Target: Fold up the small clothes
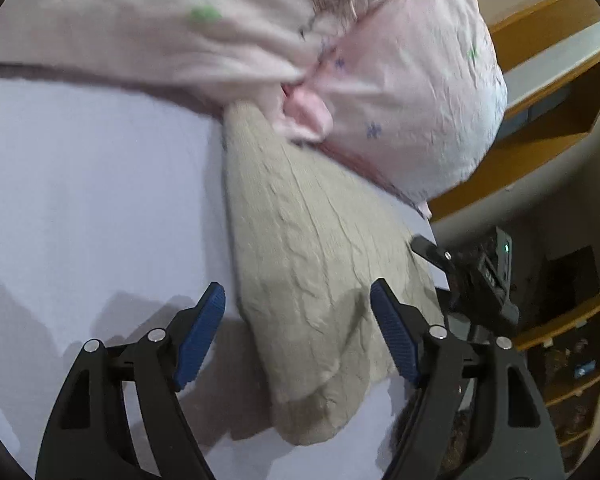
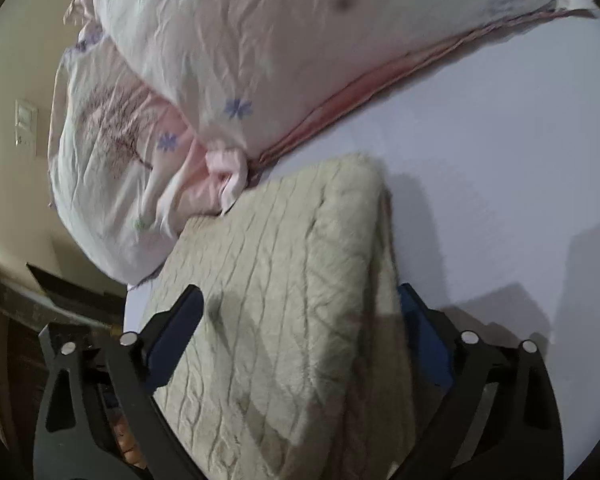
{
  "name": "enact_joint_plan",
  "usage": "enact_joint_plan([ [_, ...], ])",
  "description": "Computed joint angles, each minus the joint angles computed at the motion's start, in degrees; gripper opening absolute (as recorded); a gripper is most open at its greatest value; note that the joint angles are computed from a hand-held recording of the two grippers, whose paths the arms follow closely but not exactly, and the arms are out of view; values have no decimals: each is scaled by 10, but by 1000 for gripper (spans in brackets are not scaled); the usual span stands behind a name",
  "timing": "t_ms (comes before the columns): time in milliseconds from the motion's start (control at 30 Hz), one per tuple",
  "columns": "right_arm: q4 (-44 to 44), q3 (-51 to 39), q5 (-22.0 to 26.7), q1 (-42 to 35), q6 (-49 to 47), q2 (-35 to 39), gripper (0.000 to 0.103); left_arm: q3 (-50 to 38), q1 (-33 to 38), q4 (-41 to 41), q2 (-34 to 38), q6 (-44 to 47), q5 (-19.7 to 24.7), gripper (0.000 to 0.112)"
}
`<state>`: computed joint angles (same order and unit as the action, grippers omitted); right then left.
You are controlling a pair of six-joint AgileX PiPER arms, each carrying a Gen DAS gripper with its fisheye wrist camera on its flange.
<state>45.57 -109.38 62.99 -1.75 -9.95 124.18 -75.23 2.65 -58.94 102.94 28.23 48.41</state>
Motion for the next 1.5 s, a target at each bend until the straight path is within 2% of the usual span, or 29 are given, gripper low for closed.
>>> enact_joint_plan([
  [100, 12, 27, -14, 0, -23, -12, 89, -16, -30, 21, 19, -22, -6, 83],
  [167, 28, 48, -21, -5, -41, -21, 74, -26, -41, 12, 34, -19, -9, 86],
  [200, 41, 61, -19, -8, -52, -23, 67, -22, -48, 7, 32, -11, -25, 86],
  [233, 56, 83, -31, -10, -71, -32, 55, -27, -52, 15, 35, -15, -29, 82],
  [267, 64, 82, -30, -13, -74, -32, 49, -30, -52, 24, 37, -20, -29, 67],
  [300, 87, 103, -43, -13, -93, -44, 36, -25, -37, 9, 33, -2, -14, 53],
  [367, 146, 125, -42, -16, -141, -58, 33, -15, -1, -19, 22, 39, 14, 42],
  [400, 178, 129, -31, -11, -169, -62, 32, -3, 22, -23, 0, 65, 27, 41],
  [467, 191, 109, -12, 10, -189, -57, 31, 40, 58, -25, -48, 114, 17, 41],
  [533, 148, 64, -20, 67, -173, -41, 31, 93, 101, -12, -103, 158, -5, 41],
  [600, 59, 5, -38, 124, -119, -12, 35, 124, 118, 37, -131, 160, -48, 48],
  [633, 1, -20, -43, 147, -82, 0, 51, 134, 121, 78, -134, 143, -71, 51],
  [700, -61, -2, -78, 166, -43, -20, 56, 151, 143, 91, -153, 134, -75, 60],
  [767, -35, 87, -149, 154, -60, -86, 58, 182, 170, 63, -200, 159, -98, 65],
  [800, 10, 131, -167, 138, -89, -120, 58, 191, 173, 49, -215, 170, -109, 69],
  [867, 31, 150, -151, 133, -107, -135, 59, 199, 171, -9, -236, 223, -102, 73],
  [900, 8, 135, -132, 145, -92, -127, 51, 194, 156, -13, -236, 227, -103, 77],
  [933, -39, 106, -113, 157, -63, -112, 16, 186, 128, -6, -231, 219, -116, 79],
  [1000, -146, 95, -139, 192, 9, -99, 17, 167, 58, 61, -209, 159, -152, 79],
  [1033, -172, 89, -151, 197, 45, -95, 17, 163, 42, 91, -203, 128, -161, 79],
  [1100, -182, 103, -170, 191, 67, -104, 17, 171, 41, 93, -205, 122, -155, 79],
  [1133, -177, 120, -178, 191, 53, -117, 17, 182, 44, 112, -220, 105, -157, 79],
  [1167, -166, 135, -188, 192, 35, -127, 22, 194, 45, 153, -241, 71, -164, 79],
  [1200, -152, 163, -199, 193, 11, -151, 33, 203, 36, 210, -257, 19, -176, 87],
  [1233, -144, 187, -209, 196, -2, -173, 62, 219, 21, 268, -273, -39, -196, 93],
  [1267, -130, 212, -218, 196, -22, -194, 81, 241, 13, 325, -293, -88, -212, 101],
  [1300, -122, 253, -239, 200, -41, -230, 100, 255, 6, 382, -309, -139, -215, 102],
  [1367, -148, 329, -290, 221, -37, -303, 101, 282, -11, 497, -333, -235, -207, 102],
  [1500, -368, 381, -289, 283, 139, -362, 101, 298, -91, 705, -321, -452, -169, 102],
])
